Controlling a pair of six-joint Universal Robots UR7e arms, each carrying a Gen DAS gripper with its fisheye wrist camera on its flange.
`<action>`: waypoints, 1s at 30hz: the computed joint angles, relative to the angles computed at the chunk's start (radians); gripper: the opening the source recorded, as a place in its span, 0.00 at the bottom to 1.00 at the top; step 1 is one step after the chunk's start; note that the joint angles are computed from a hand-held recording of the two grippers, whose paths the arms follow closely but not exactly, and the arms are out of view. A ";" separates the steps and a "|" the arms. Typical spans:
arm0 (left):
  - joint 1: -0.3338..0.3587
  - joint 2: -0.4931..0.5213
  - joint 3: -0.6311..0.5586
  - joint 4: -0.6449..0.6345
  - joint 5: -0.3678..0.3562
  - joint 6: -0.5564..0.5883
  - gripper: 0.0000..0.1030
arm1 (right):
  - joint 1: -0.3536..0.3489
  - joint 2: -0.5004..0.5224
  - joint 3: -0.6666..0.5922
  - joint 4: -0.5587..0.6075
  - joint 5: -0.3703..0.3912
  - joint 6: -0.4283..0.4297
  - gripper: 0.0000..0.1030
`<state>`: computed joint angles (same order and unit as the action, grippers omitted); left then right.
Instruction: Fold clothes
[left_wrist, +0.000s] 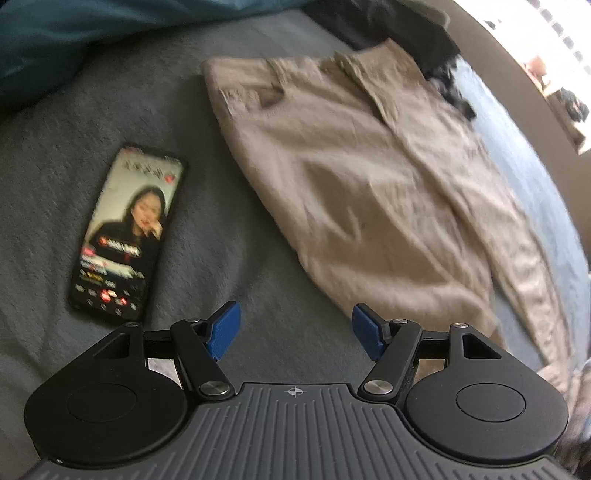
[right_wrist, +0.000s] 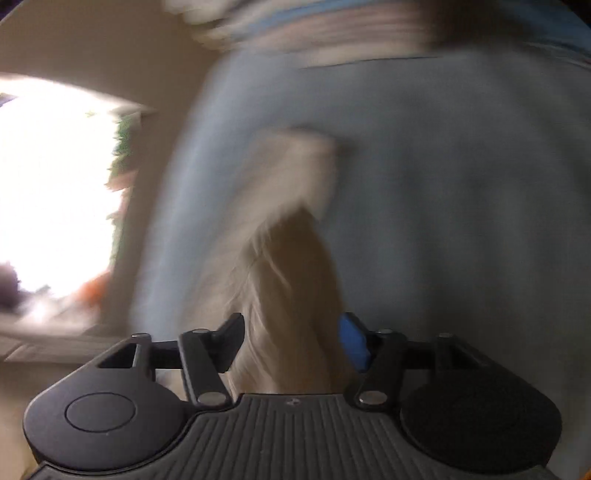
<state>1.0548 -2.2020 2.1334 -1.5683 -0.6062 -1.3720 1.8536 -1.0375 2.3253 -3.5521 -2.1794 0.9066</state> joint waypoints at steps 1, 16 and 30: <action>-0.011 -0.008 -0.021 0.025 0.014 -0.008 0.65 | 0.002 -0.012 0.029 0.002 -0.046 0.063 0.59; 0.302 0.156 -0.256 -0.195 0.051 0.550 0.69 | 0.266 0.269 -0.442 0.296 0.673 -0.656 0.59; 0.584 0.332 -0.309 -0.558 -0.182 0.812 0.53 | 0.558 0.789 -0.895 0.815 0.101 -1.230 0.53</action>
<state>1.6391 -1.8701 1.8242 -2.1260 -0.7878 -0.5603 2.4112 -0.2484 1.4304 -2.7367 -2.0782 -0.3230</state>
